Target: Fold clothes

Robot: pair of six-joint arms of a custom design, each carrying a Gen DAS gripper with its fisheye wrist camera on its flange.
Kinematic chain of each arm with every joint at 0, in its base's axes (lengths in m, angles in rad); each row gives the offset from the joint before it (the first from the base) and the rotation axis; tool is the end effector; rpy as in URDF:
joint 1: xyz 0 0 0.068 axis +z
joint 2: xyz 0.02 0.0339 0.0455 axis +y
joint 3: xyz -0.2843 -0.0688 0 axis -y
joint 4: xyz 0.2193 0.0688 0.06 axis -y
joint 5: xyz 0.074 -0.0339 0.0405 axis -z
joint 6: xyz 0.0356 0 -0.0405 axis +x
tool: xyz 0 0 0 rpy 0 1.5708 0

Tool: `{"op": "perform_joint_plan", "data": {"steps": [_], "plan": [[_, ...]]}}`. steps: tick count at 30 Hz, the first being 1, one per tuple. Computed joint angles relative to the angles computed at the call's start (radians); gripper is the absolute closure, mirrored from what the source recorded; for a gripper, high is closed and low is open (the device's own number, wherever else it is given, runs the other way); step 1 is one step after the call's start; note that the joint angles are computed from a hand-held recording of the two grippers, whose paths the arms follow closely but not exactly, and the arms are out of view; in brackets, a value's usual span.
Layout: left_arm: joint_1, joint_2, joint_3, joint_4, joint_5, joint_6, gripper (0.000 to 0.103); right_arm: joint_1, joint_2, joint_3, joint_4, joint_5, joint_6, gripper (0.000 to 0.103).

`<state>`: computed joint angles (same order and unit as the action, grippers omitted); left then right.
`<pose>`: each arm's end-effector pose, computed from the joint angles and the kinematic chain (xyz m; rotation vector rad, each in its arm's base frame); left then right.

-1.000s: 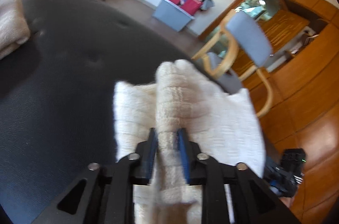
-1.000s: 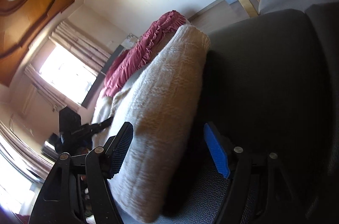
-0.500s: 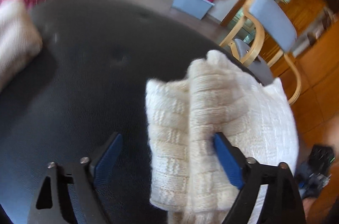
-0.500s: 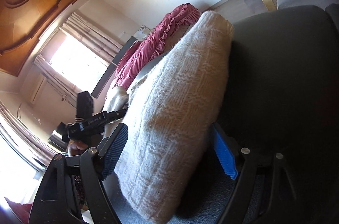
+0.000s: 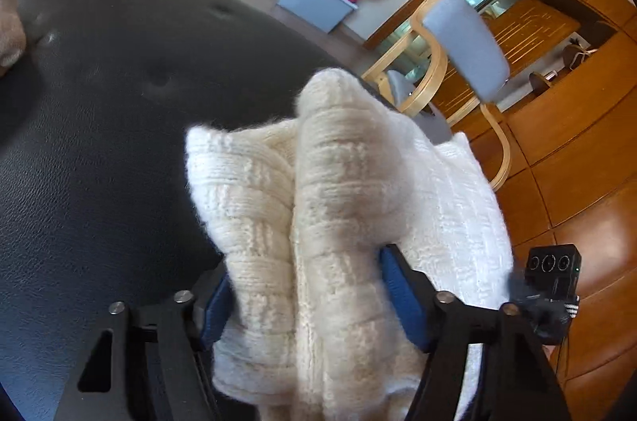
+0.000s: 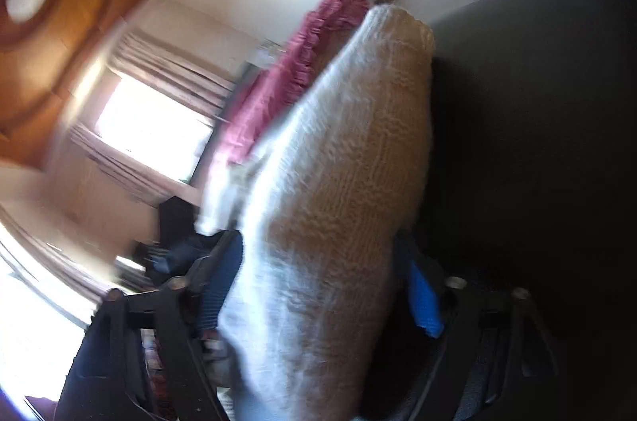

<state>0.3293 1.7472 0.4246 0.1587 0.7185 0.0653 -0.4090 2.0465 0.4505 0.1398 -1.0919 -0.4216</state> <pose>0.2175 0.0496 0.1030 -0.1366 2.4962 -0.8171 0.2098 -0.0565 0.0557 -0.0954 2.3178 1.2351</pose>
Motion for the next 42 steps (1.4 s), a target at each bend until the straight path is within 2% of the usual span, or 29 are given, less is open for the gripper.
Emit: {"op": "perform_joint_plan", "data": {"steps": [4,7,10,12,16,18,20,22,23,25,28,29,30,32,33,34,36,37,38,40,42], "plan": [[0.068,0.003,-0.045,0.051,0.081,0.033,0.062,0.049,-0.040,-0.101,0.231,0.080,0.116,0.048],[0.111,-0.043,-0.094,0.080,0.125,0.056,0.068,0.025,-0.023,-0.095,0.230,0.023,0.118,0.053],[0.153,-0.094,-0.140,0.098,0.195,0.084,0.071,0.037,-0.075,-0.119,0.244,0.019,0.125,0.055],[0.208,-0.129,-0.138,0.029,0.261,0.138,0.072,0.074,-0.128,-0.157,0.307,0.008,0.199,0.055],[0.336,-0.204,-0.105,-0.184,0.350,0.313,0.073,0.199,-0.238,-0.242,0.496,0.009,0.419,0.055],[0.454,-0.202,-0.045,-0.398,0.410,0.501,0.074,0.290,-0.300,-0.272,0.561,0.051,0.509,0.055],[0.594,-0.145,0.051,-0.675,0.452,0.768,0.074,0.393,-0.363,-0.286,0.605,0.099,0.594,0.055],[0.749,-0.051,0.185,-1.003,0.470,1.087,0.074,0.517,-0.404,-0.284,0.657,0.159,0.684,0.055],[0.812,-0.014,0.247,-1.126,0.472,1.203,0.074,0.581,-0.416,-0.276,0.678,0.191,0.725,0.055],[0.906,0.030,0.361,-1.300,0.494,1.346,0.074,0.714,-0.432,-0.236,0.696,0.259,0.795,0.055],[1.044,0.141,0.589,-1.590,0.538,1.554,0.074,0.929,-0.393,-0.063,0.650,0.369,0.866,0.055],[1.083,0.182,0.673,-1.672,0.557,1.598,0.074,0.969,-0.366,-0.011,0.638,0.380,0.867,0.055],[1.102,0.204,0.744,-1.698,0.593,1.579,0.074,0.999,-0.342,0.039,0.621,0.383,0.862,0.055],[1.123,0.232,0.863,-1.656,0.663,1.456,0.074,1.065,-0.287,0.164,0.570,0.387,0.850,0.055],[1.135,0.229,0.906,-1.551,0.694,1.314,0.074,1.093,-0.253,0.229,0.549,0.388,0.846,0.055],[1.142,0.198,0.906,-1.326,0.716,1.069,0.074,1.120,-0.209,0.306,0.527,0.393,0.836,0.055],[1.148,0.135,0.802,-0.680,0.716,0.493,0.074,1.162,-0.101,0.475,0.482,0.398,0.795,0.055],[1.140,0.147,0.753,-0.429,0.684,0.302,0.074,1.171,-0.054,0.541,0.464,0.390,0.768,0.055],[1.127,0.184,0.731,-0.271,0.642,0.190,0.074,1.180,0.002,0.613,0.443,0.385,0.745,0.055],[1.102,0.276,0.737,-0.081,0.555,0.059,0.074,1.200,0.148,0.784,0.385,0.384,0.712,0.055],[1.082,0.408,0.797,-0.034,0.472,-0.003,0.074,1.214,0.297,0.960,0.284,0.406,0.678,0.055]]}}
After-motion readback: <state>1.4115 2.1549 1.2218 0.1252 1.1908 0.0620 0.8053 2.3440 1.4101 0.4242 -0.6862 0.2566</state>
